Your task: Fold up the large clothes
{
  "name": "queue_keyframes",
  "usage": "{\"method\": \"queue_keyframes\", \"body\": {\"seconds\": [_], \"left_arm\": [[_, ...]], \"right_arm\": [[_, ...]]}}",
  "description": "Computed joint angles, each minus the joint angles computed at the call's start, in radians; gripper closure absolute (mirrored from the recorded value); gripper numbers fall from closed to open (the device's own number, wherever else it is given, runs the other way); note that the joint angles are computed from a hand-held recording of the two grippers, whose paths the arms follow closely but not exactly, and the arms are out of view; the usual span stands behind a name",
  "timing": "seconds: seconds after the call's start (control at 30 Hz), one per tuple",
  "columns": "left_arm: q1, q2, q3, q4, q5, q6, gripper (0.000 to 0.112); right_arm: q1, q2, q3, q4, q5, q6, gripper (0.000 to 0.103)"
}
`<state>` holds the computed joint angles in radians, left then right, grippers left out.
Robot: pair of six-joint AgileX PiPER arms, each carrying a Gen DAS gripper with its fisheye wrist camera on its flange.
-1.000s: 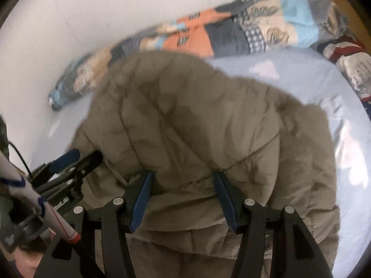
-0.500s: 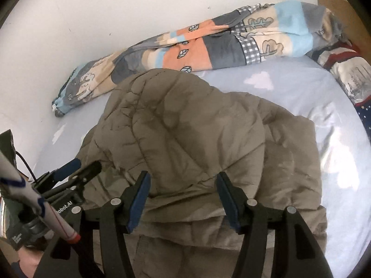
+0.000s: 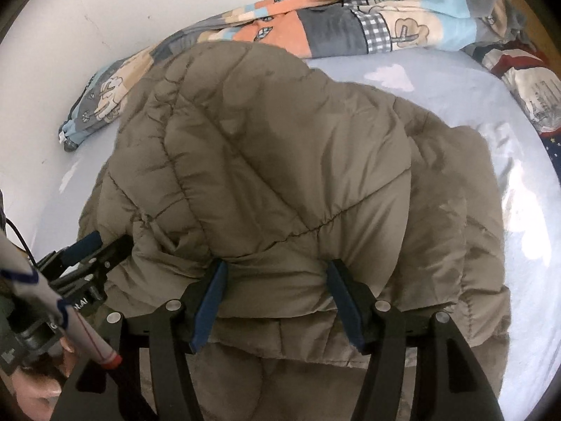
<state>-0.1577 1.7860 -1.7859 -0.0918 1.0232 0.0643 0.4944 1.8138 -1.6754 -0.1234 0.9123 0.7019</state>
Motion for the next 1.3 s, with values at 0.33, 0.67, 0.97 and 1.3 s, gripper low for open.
{"method": "queue_keyframes", "body": {"seconds": [0.33,0.67,0.97,1.3], "left_arm": [[0.013,-0.379,0.284,-0.027,-0.008,0.059,0.05],[0.079,-0.871,0.785,0.016,0.091,0.078,0.05],[0.147,-0.971,0.992,0.12,0.057,-0.012,0.05],[-0.048,-1.029,1.135,0.365,-0.06,-0.244,0.033]], "right_arm": [[0.159,-0.27,0.136,-0.163,0.041,0.207,0.038],[0.658,-0.544,0.55,-0.419,0.148,0.877,0.032],[0.957,-0.534,0.677,-0.459,0.296,1.217,0.032],[0.959,-0.494,0.762,-0.411,0.202,1.212,0.032]]}}
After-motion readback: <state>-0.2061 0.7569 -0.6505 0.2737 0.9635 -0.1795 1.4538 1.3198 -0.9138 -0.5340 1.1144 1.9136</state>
